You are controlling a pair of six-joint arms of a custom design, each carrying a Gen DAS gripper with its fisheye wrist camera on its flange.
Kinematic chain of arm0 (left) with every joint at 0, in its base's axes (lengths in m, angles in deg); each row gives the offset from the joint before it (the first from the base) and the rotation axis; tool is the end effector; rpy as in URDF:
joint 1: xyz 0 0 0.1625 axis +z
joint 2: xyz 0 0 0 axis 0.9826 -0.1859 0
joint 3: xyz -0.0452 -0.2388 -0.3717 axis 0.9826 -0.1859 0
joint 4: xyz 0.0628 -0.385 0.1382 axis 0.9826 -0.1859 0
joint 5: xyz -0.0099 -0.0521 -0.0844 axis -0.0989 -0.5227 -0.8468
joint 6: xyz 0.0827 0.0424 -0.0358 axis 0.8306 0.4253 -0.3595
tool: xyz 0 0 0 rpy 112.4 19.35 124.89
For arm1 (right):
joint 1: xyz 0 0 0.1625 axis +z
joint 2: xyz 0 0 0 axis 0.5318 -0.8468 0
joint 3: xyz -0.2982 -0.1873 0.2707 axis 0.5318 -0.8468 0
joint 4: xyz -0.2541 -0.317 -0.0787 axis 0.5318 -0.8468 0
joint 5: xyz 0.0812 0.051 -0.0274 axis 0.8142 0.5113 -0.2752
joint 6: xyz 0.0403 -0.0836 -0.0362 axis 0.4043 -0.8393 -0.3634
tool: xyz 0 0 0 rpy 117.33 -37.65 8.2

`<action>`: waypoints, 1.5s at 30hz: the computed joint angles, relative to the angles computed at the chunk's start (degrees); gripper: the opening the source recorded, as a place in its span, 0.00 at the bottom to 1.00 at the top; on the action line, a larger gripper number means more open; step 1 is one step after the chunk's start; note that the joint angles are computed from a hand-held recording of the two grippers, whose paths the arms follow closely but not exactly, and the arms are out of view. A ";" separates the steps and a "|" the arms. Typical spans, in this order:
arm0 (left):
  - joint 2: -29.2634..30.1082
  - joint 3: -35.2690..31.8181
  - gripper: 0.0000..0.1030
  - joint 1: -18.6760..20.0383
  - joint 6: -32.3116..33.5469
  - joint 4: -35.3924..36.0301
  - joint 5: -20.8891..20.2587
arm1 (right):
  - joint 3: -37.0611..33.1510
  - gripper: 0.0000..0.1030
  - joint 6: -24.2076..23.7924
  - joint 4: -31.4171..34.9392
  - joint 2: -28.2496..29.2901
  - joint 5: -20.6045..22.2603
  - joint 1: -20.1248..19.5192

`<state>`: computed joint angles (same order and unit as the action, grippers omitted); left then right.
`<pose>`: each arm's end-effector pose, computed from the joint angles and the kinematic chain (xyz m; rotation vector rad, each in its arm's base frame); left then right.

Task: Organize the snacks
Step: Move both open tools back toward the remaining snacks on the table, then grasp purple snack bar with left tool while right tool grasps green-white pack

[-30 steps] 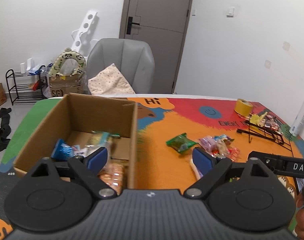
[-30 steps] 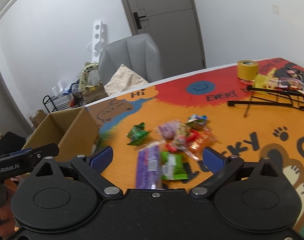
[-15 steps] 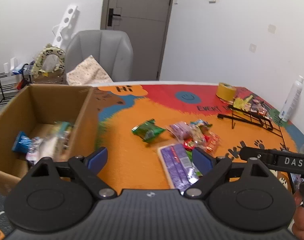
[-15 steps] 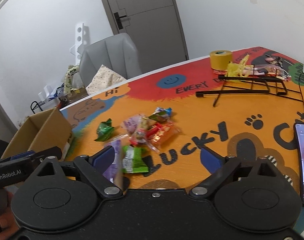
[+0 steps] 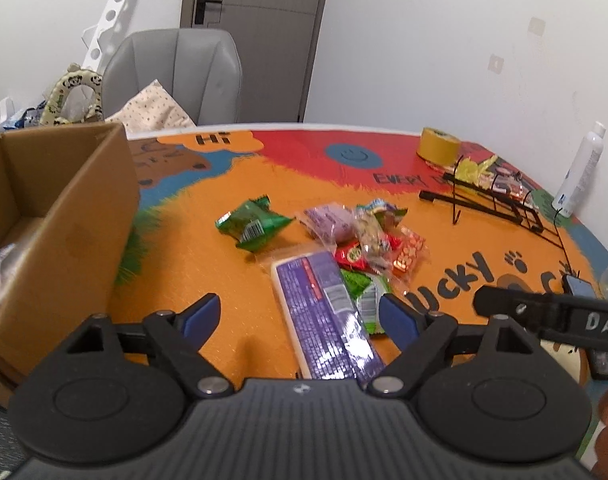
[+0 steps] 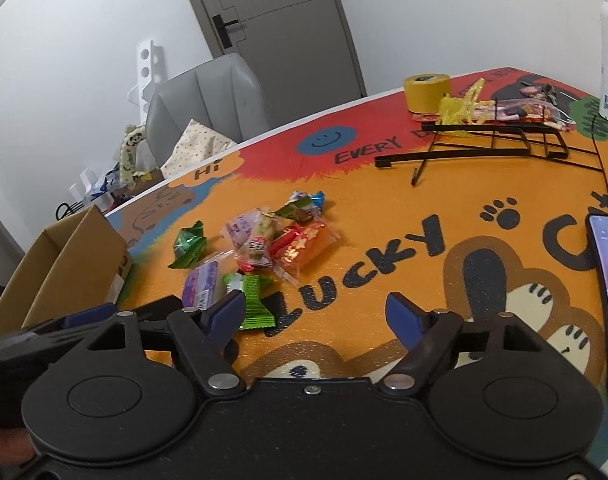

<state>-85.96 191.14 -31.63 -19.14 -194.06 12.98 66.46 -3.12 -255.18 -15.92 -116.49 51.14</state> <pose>-0.1985 -0.5442 -0.0020 0.1721 2.2160 -1.1484 0.0561 -0.5986 0.1626 0.6186 -2.6113 0.8924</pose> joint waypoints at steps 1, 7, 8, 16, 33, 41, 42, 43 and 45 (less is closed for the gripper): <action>0.07 -0.17 0.80 0.18 -0.36 0.64 -0.15 | -0.04 0.76 0.09 -0.20 0.06 -0.08 -0.06; -0.52 -0.21 0.44 1.77 -2.98 4.31 -4.61 | -0.09 0.77 0.48 -0.20 0.34 0.01 -0.16; -0.80 -0.21 0.39 1.89 -3.88 5.45 -4.74 | -0.31 0.77 1.03 0.68 0.26 0.36 -0.25; -1.90 1.54 0.22 1.35 -3.78 2.74 -3.01 | -0.66 0.77 1.63 1.12 1.10 1.18 0.27; -4.42 5.15 0.21 1.83 -7.83 1.56 -0.52 | -3.51 0.76 1.34 3.04 5.58 1.28 2.47; -4.58 5.51 0.23 2.06 -7.83 1.12 -0.34 | -5.23 0.76 0.64 2.88 7.86 0.47 3.28; -4.63 5.50 0.23 2.13 -7.71 1.23 -0.55 | -5.29 0.76 0.47 2.44 8.17 0.19 3.43; -4.73 5.55 0.23 2.20 -7.79 1.49 -0.74 | -5.42 0.76 0.42 2.58 8.37 0.24 3.48; -4.72 5.53 0.24 2.21 -7.69 1.53 -0.75 | -5.87 0.70 -0.03 2.63 9.09 -0.79 3.73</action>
